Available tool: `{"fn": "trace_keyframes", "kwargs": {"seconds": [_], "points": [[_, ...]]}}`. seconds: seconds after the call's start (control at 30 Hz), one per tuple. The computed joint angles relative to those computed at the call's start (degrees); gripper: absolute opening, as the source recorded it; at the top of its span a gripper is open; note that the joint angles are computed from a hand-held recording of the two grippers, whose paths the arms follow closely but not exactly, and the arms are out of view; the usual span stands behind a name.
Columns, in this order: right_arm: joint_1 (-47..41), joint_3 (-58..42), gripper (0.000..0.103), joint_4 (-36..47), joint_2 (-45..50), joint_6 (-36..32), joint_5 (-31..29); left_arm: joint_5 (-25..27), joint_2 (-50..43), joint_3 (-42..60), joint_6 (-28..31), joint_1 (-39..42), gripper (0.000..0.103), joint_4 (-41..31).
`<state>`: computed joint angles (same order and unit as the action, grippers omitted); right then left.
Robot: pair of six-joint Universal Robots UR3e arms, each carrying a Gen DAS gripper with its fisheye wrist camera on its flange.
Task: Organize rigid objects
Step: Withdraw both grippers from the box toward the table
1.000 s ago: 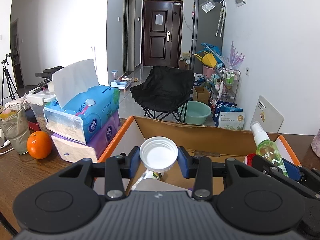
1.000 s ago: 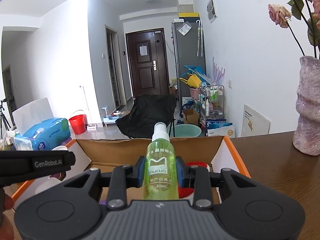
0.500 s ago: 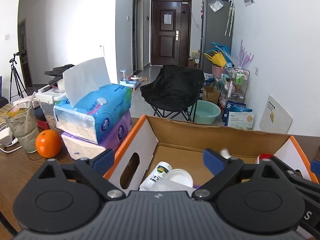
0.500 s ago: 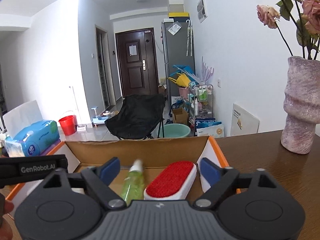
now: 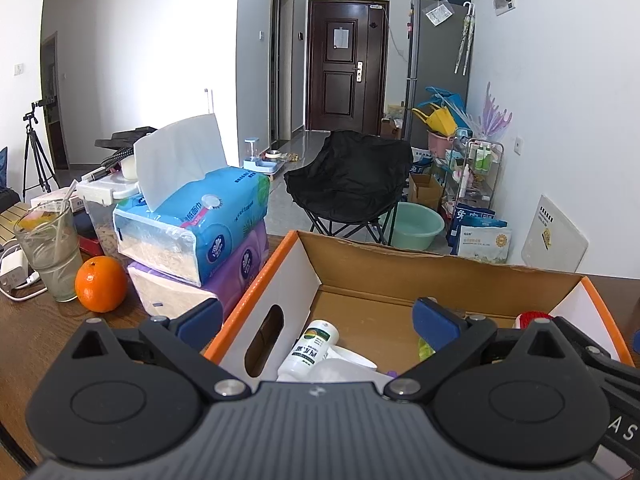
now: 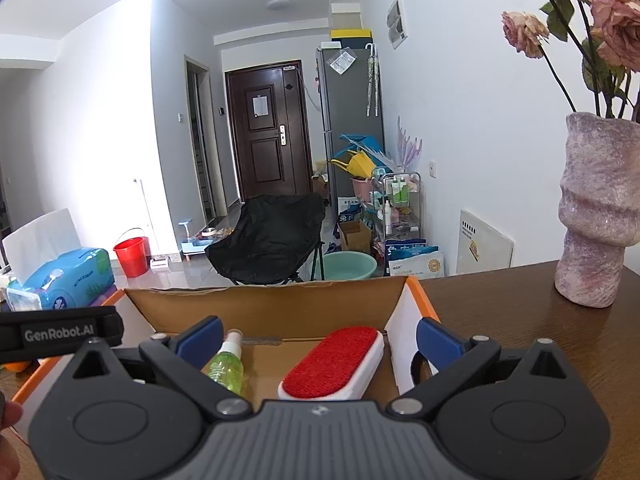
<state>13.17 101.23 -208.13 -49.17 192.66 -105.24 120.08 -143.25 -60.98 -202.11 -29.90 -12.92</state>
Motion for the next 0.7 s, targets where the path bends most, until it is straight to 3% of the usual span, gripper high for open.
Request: {"fn": "trace_keyframes", "kwargs": {"seconds": [0.7], "points": [[-0.55,6.68,0.103,-3.95,-4.29,-1.07,0.03,0.55,4.36,-5.03,0.16,-1.64,0.103,0.44]]}}
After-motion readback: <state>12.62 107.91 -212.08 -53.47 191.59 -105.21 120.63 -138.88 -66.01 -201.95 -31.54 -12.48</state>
